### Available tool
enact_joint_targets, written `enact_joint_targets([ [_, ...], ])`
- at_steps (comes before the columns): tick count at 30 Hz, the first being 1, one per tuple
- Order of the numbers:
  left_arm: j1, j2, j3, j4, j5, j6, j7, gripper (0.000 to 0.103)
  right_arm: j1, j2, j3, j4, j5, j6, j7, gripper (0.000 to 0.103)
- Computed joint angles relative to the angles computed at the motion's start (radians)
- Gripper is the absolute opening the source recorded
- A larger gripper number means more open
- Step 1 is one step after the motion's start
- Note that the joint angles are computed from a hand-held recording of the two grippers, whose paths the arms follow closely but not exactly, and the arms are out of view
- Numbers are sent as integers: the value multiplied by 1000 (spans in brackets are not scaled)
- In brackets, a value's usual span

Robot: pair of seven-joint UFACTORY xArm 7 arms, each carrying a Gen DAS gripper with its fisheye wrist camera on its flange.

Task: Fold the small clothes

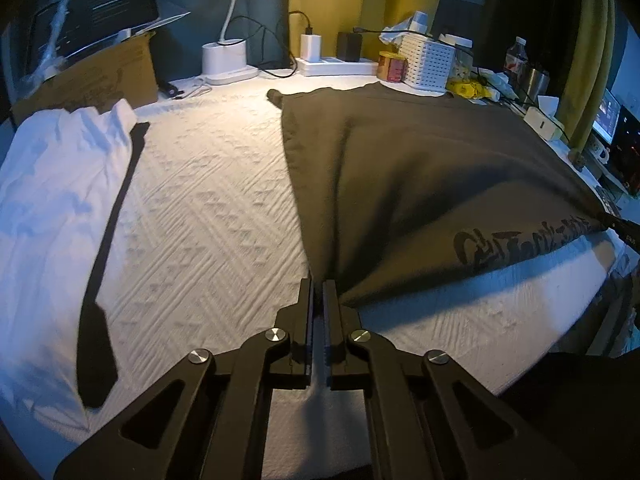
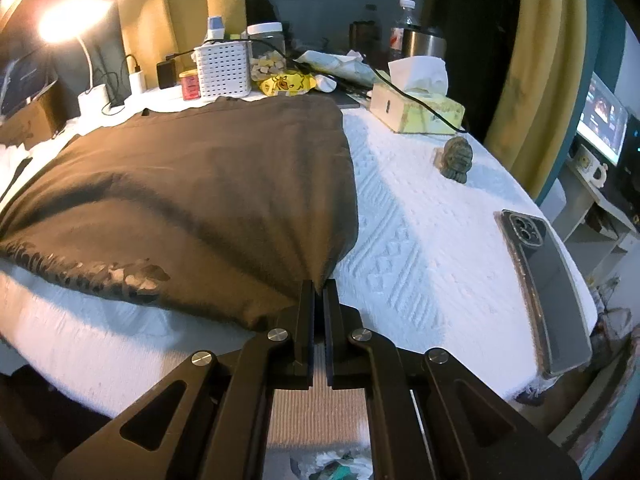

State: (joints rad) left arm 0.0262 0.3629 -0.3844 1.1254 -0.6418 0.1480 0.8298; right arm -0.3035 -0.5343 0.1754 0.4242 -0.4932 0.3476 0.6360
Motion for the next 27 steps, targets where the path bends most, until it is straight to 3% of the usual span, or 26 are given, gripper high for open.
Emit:
enact_joint_targets([
  [6,24,1,-6,8,-27,45,6,2,3,-19,-10,-31,14,5,2,4],
  [12,-45,0,88,34,47,7,-121,5,13,-11,-29,-16,53,13,-4,5],
  [13,-42,4,86,40,55,-1,-131,17,15,-10,-31,-10,56,15,-8,5],
  [15,-14,21,55,65,49,-9,-130,68,14,-11,-31,1,60,20,-11,25],
  [17,22,48,11,105,27,-3,-115,69,12,-10,-33,13,64,14,-10,42],
  [27,-86,204,102,358,232,68,-272,69,-24,160,-55,167,19,-29,-8,43],
])
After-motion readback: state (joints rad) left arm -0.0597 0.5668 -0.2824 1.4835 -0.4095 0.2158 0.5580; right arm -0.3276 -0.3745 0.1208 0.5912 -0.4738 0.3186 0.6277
